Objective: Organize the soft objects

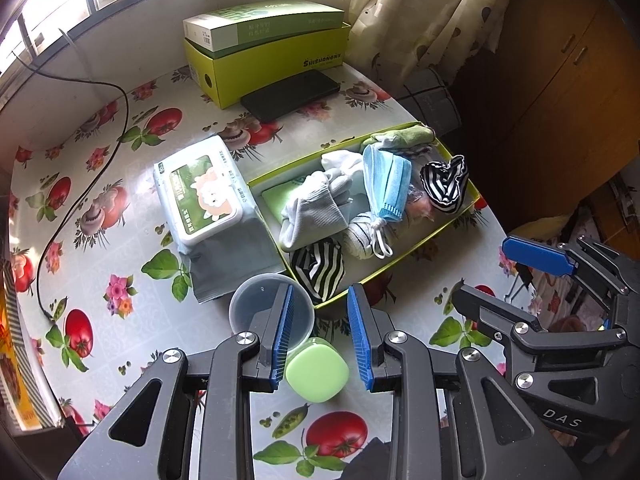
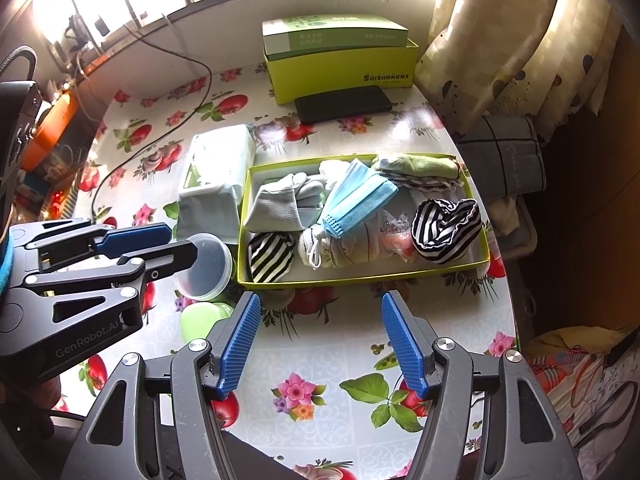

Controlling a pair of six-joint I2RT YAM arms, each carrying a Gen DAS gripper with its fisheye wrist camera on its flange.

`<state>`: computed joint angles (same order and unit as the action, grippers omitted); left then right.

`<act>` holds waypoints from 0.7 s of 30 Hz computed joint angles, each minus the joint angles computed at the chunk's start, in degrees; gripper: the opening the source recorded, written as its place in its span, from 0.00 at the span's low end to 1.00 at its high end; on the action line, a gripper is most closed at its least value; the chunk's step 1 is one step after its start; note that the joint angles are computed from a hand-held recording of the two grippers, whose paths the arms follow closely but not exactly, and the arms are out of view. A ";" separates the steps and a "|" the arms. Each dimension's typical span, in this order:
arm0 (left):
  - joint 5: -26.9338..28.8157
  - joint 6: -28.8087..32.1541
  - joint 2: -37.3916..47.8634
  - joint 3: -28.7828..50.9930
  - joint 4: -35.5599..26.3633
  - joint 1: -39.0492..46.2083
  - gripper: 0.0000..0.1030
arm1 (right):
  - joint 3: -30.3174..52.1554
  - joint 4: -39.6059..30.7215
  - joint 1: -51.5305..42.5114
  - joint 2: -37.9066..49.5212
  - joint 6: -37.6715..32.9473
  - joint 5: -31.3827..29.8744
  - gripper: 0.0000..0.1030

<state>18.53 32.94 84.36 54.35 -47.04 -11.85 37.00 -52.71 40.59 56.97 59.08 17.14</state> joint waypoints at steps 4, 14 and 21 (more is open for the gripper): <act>-0.16 -0.14 0.25 0.07 0.04 -0.18 0.28 | -0.20 0.18 -0.21 -0.11 -0.24 -0.11 0.62; -1.20 -0.60 1.17 0.14 0.46 -1.32 0.28 | -1.13 0.73 1.05 -0.05 1.73 -0.22 0.63; -1.89 -0.49 1.83 0.23 1.04 -1.94 0.28 | -3.04 2.31 -2.53 -1.43 -1.22 -1.84 0.63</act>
<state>16.64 32.45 86.19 54.58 -46.00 -13.79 33.96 -50.40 38.06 55.54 57.87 15.30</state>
